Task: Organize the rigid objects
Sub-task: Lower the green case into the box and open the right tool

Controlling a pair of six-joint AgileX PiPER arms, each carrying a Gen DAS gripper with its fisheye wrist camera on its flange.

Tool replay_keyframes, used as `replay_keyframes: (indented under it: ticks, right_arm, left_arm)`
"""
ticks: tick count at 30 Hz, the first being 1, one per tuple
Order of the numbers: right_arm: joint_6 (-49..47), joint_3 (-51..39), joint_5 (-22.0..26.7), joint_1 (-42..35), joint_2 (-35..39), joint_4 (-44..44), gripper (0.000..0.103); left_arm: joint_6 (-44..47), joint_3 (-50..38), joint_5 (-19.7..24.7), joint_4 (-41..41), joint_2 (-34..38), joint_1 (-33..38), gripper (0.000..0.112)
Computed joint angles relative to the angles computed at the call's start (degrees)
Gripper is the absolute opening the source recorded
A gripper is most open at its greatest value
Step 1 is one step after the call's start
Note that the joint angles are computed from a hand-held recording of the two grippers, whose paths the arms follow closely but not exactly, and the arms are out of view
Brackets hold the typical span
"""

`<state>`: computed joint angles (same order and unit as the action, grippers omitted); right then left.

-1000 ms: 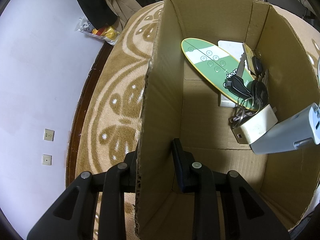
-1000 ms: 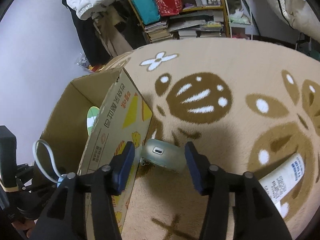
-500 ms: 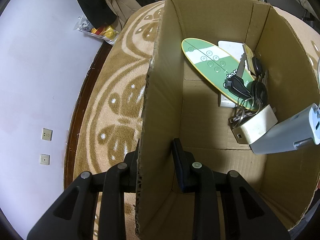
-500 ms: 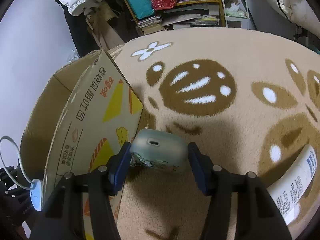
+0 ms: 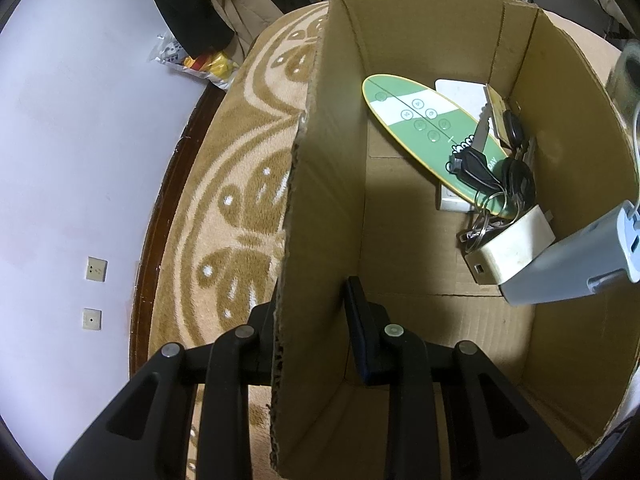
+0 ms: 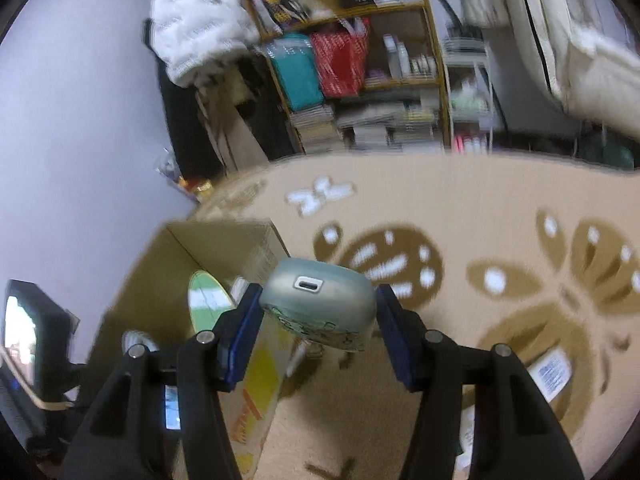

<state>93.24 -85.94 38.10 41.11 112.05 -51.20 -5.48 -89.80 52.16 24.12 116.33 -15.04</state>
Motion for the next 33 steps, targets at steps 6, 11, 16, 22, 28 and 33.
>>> replay_keyframes:
  ticks: [6,11,16,22,28,33]
  right_arm:
    - [-0.41,-3.42,1.65,2.55,-1.79,-4.24,0.06]
    - [-4.84,-8.83,3.7,5.32,-0.95,-3.8,0.06]
    - [-9.87,-15.31,5.46,7.24,1.5,-2.14,0.06]
    - [-15.18,-20.5,8.45,7.64,5.45,1.7,0.06]
    - [-18.94,-19.86,4.99,5.6,8.42,7.81,0.06]
    - [-19.89,-19.02,3.96,4.5,8.82,11.73,0.06]
  left_arm:
    - [0.21,0.06,0.13,-0.41,-0.19,0.13,0.027]
    - [0.95,-0.55,0.42,-1.42,0.0,0.7,0.027]
    - [1.3,-0.61,0.29,-2.09,-0.06,1.06,0.027]
    - [2.86,-1.53,0.64,-5.03,0.24,2.54,0.027]
    - [3.0,-1.55,0.61,-5.18,0.33,2.67,0.027]
    - [2.81,-1.93,0.92,-5.19,0.51,2.52,0.027]
